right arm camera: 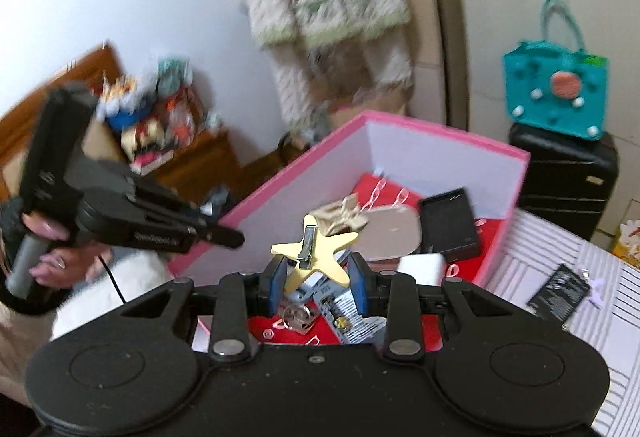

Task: Organize rigid objects
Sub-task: 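Carry the yellow star clip into the pink box and release it, then grasp the silver keys on the sheet with the right tool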

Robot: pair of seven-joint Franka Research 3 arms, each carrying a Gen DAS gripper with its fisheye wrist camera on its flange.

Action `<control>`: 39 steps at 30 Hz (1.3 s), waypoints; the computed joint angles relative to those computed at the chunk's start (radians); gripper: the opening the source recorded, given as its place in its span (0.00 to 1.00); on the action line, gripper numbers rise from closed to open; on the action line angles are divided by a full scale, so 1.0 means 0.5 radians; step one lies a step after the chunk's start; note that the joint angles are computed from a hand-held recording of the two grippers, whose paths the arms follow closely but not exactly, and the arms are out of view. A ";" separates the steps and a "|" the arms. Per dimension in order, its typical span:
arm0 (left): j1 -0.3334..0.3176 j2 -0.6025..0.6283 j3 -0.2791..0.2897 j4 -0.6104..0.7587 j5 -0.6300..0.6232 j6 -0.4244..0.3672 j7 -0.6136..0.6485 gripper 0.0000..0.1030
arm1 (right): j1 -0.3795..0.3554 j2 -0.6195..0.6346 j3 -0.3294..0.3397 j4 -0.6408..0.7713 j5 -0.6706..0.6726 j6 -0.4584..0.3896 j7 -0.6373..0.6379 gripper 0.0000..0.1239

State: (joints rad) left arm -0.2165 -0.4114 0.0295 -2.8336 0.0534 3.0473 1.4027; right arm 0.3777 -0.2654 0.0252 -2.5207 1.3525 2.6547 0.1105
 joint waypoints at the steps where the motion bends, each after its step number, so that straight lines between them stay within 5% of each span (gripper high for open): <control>1: 0.008 0.003 -0.010 0.004 0.007 -0.003 -0.002 0.07 | -0.001 0.047 0.027 0.032 -0.084 0.028 0.049 0.31; 9: 0.048 0.013 -0.053 -0.011 0.042 0.038 -0.052 0.08 | -0.002 0.305 0.105 0.163 -0.713 0.183 0.436 0.31; 11: 0.068 0.014 -0.075 -0.013 0.060 0.044 -0.080 0.08 | -0.011 0.315 0.071 0.181 -0.656 0.150 0.413 0.32; 15: -0.011 0.015 0.015 0.013 0.022 -0.007 -0.046 0.08 | -0.114 0.225 -0.057 0.217 -0.365 -0.203 0.341 0.33; 24: 0.006 0.031 -0.009 0.009 -0.024 0.014 -0.048 0.08 | -0.277 -0.067 -0.187 -0.045 0.044 -0.001 -0.040 0.37; 29: 0.060 0.045 -0.069 0.011 0.001 0.021 -0.135 0.08 | -0.387 0.095 -0.236 -0.049 0.118 0.026 -0.139 0.37; 39: 0.109 0.076 -0.116 0.050 0.048 -0.035 -0.256 0.08 | -0.470 0.477 -0.110 0.088 0.511 0.170 -0.602 0.39</control>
State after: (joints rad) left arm -0.1622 -0.3733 -0.0287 -2.8087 0.0774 3.0296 1.2746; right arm 0.1424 -0.0271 -0.0296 -2.4765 1.6082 2.7395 -0.1906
